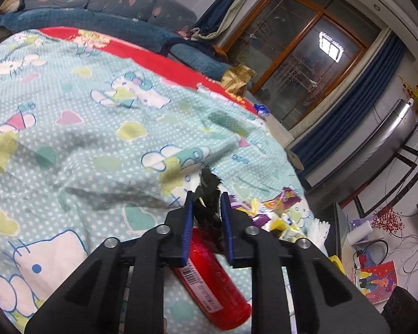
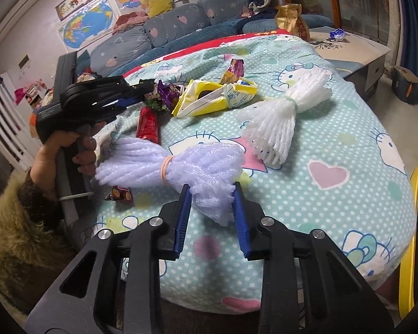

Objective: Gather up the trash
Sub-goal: 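Grasp the dark snack packet with the left tool while the right tool grasps the lavender mesh bundle, then carry the dark packet and lavender mesh bundle over the yellow bin with both tools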

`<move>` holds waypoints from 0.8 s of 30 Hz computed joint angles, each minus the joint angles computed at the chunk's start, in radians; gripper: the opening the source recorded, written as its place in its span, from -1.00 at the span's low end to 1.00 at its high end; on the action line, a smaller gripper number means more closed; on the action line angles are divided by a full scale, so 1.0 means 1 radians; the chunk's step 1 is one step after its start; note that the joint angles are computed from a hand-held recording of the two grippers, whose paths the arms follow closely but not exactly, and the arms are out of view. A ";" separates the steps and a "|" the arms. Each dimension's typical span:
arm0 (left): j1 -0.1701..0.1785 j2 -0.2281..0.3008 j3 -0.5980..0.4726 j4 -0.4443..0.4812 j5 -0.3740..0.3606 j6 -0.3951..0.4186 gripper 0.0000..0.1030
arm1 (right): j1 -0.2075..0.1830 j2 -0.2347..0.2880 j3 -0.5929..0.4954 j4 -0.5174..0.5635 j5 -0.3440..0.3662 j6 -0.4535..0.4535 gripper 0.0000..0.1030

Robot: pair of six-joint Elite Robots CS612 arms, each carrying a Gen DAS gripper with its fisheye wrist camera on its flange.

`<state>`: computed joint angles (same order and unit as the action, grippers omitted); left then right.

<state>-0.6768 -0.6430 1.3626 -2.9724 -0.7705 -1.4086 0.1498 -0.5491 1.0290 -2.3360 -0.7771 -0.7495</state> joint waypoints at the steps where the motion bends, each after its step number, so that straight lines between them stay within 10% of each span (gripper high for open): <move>1: -0.004 -0.002 0.001 -0.010 0.016 0.011 -0.70 | -0.001 -0.002 0.003 -0.003 0.001 -0.001 -0.57; 24: -0.053 -0.014 -0.032 -0.146 0.149 0.246 -0.72 | -0.036 -0.013 0.009 -0.192 0.064 0.116 -0.62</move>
